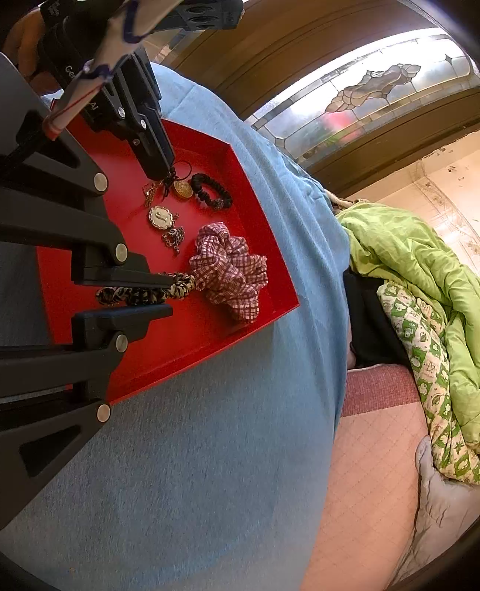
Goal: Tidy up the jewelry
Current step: 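Lower the leopard bracelet with the right tool while the left tool releases the silver pendant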
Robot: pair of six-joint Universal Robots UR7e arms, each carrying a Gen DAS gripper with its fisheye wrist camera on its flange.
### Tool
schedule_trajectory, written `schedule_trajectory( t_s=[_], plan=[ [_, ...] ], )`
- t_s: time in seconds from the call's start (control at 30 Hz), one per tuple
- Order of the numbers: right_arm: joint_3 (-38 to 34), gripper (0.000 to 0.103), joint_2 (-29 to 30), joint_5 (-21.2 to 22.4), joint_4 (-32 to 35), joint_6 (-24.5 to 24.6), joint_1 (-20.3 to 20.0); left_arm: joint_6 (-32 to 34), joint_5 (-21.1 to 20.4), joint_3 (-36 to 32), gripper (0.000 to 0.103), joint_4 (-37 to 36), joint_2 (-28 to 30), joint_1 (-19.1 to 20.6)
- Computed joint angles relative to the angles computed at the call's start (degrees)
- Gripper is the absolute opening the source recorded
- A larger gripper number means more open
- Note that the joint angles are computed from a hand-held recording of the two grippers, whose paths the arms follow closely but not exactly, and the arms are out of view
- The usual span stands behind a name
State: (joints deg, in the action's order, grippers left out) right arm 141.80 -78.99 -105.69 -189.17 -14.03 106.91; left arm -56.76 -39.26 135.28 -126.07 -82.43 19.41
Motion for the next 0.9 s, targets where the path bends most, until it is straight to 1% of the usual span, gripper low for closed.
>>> schedule_trajectory(
  t_s=[0.5, 0.57, 0.6, 0.63, 0.87, 0.9],
  plan=[
    [0.01, 0.012, -0.24, -0.52, 0.65, 0.23, 0.30, -0.25, 0.03, -0.17, 0.019, 0.53, 0.07, 0.03],
    [0.02, 0.017, -0.34, -0.67, 0.64, 0.33, 0.30, -0.39, 0.17, -0.14, 0.019, 0.68, -0.05, 0.01],
    [0.01, 0.024, -0.49, -0.46, 0.76, 0.38, 0.18, -0.34, 0.11, -0.09, 0.019, 0.53, -0.08, 0.04],
    [0.11, 0.029, -0.67, -0.17, 0.66, 0.47, 0.11, -0.34, 0.11, -0.09, 0.019, 0.53, -0.08, 0.04],
    [0.11, 0.030, -1.13, -0.19, 0.70, 0.27, 0.44, -0.51, 0.25, -0.18, 0.019, 1.00, -0.31, 0.06],
    [0.16, 0.031, -1.23, -0.14, 0.64, 0.31, 0.54, -0.70, 0.35, -0.19, 0.021, 1.23, -0.50, 0.09]
  ],
)
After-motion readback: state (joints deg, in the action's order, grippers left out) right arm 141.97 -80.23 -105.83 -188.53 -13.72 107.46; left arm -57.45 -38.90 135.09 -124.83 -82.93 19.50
